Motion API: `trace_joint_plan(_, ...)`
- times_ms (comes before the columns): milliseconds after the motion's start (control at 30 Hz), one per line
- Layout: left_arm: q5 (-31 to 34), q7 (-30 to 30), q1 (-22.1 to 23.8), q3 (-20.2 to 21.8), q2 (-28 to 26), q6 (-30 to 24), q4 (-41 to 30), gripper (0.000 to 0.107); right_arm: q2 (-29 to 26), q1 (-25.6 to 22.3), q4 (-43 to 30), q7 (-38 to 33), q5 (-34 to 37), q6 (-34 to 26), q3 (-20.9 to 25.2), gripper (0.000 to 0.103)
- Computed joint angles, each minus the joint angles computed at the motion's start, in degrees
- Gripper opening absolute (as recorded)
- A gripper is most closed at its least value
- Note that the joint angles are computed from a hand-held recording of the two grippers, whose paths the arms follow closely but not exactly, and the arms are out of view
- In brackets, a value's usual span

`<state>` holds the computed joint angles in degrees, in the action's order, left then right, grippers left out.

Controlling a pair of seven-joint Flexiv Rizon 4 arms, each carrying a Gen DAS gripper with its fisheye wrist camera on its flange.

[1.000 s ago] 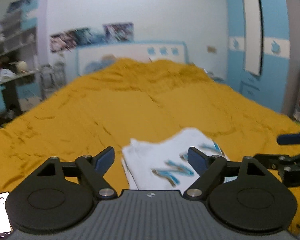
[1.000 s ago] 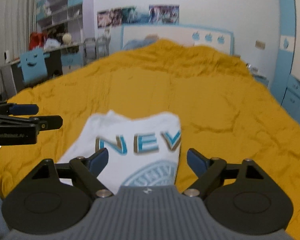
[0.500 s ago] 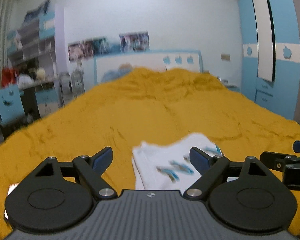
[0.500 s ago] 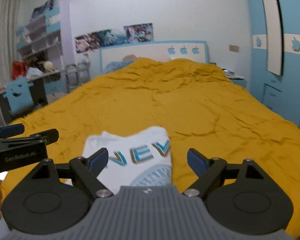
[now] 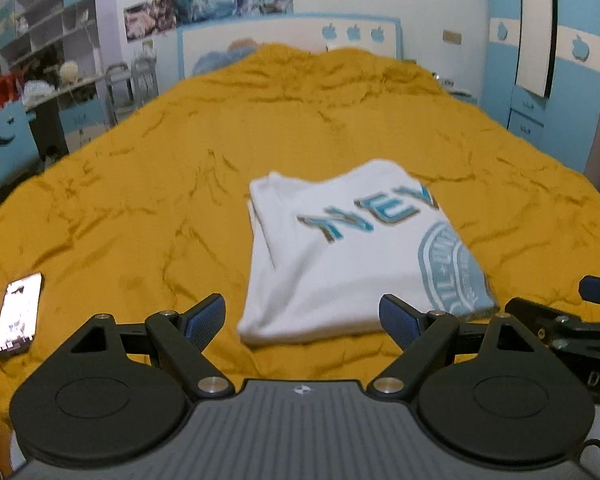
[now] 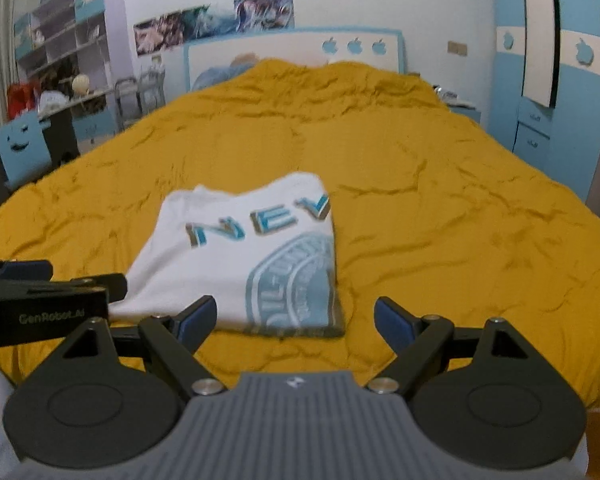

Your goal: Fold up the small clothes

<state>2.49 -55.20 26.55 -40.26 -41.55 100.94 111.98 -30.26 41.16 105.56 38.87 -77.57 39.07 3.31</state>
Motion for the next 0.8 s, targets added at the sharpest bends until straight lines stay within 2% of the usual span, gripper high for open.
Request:
trace_joint_plan(167,-2.6,0.2,-2.0,2.8,1.3,-3.7,0.2,0.101,-1.1,-1.0,-0.4,-1.3,0.9,3.4,0.0,0.082)
trace_joint_plan(367,-5.3,1.1,-3.6,4.6,2.4,-4.2,1.0,0.101,-1.8,-1.0,-0.9,-2.2,1.4,5.7,-0.7,0.082)
trace_joint_plan(800,-6.9,2.2,-4.0,4.8,2.7,-4.1,1.3,0.101,-1.9,-0.7,-1.0,-2.3,1.2,6.3,-1.4,0.082)
